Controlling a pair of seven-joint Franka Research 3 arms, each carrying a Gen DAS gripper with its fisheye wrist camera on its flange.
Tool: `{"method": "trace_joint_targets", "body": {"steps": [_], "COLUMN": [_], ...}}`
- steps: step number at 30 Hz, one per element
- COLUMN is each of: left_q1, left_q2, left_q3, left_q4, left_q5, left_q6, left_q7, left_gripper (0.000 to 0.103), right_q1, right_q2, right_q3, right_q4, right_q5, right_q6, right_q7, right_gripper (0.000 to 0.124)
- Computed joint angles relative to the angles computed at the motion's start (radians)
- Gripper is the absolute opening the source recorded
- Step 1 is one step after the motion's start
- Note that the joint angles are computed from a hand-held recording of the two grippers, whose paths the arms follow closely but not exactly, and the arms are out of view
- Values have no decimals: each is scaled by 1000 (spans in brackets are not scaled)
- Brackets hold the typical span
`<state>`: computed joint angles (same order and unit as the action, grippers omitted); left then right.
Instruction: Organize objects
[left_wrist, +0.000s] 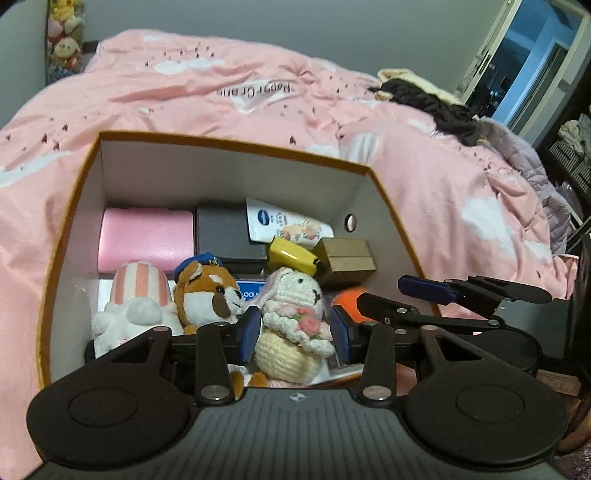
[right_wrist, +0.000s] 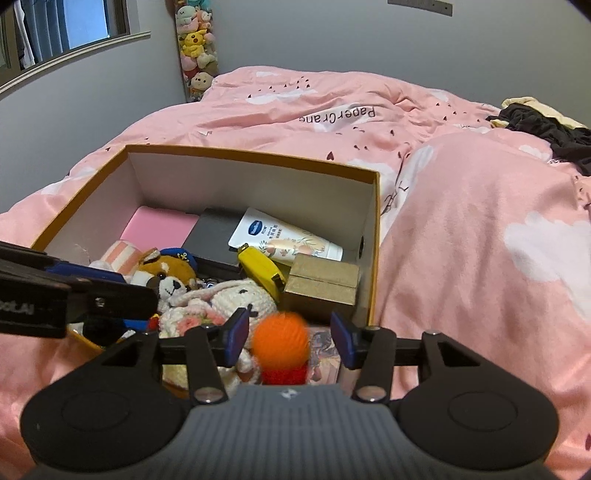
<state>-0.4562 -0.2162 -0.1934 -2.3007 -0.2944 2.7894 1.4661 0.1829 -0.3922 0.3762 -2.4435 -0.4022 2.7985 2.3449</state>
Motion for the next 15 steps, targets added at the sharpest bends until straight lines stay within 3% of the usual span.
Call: {"method": "trace_joint_targets", "body": {"steps": [7,12,15], "left_q1": [14,-6,72], "left_q2": [-97,-180,-237], "left_q3": [-32,-33,-108], "left_q4": [-98,-188,-237], "left_q5": [121,208,298], "left_q6": [87,199,263], "left_q7": [-138,-225,-336], "left_gripper": [50,60,71], "right_q1": [-2,-74,-120], "right_q2": [-114,-242,-320], "right_q3": [29,115,173], "right_q4": [-52,-114,-133], "right_q5": [14,-3,-7], "right_q6": [-22,26,35], "right_q7": [40,117,148], "right_gripper": [54,61,62]}}
